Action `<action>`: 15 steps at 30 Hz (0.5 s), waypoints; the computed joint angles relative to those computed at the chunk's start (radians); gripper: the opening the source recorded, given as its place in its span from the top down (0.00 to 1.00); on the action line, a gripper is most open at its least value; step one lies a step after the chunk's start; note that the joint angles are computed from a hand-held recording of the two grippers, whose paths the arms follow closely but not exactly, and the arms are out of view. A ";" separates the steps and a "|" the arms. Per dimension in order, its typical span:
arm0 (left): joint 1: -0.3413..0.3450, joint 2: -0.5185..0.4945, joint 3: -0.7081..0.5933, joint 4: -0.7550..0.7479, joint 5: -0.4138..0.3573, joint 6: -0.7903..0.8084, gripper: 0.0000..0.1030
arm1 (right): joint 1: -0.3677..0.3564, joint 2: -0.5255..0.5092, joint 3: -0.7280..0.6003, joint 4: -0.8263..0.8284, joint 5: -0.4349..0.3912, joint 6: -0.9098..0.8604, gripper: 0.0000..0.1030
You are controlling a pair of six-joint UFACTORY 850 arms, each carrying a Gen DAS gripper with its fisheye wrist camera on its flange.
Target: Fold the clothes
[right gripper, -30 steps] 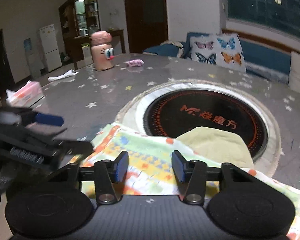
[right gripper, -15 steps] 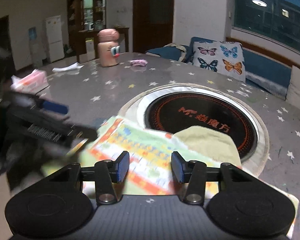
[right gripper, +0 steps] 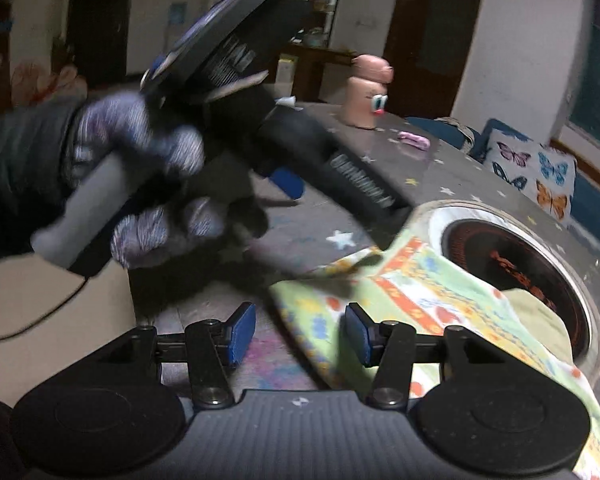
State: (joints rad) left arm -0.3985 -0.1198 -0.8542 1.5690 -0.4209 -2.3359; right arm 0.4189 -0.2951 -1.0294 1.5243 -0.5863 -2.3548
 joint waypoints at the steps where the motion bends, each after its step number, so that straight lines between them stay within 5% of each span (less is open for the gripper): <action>1: 0.006 0.004 0.004 0.011 0.019 -0.023 0.00 | 0.008 0.003 0.011 0.044 0.014 -0.056 0.52; 4: 0.018 0.013 0.012 0.041 0.052 -0.089 0.00 | 0.024 0.007 0.022 0.103 0.042 -0.120 0.56; 10: 0.028 0.034 0.022 0.111 0.105 -0.205 0.01 | 0.032 0.013 0.018 0.137 0.069 -0.114 0.85; 15: 0.037 0.043 0.025 0.269 0.179 -0.427 0.01 | 0.004 0.019 -0.003 0.102 0.015 0.004 0.89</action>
State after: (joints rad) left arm -0.3610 -0.0770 -0.8294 1.8378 -0.2415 -2.7631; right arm 0.4230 -0.2759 -1.0327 1.6258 -0.5713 -2.3504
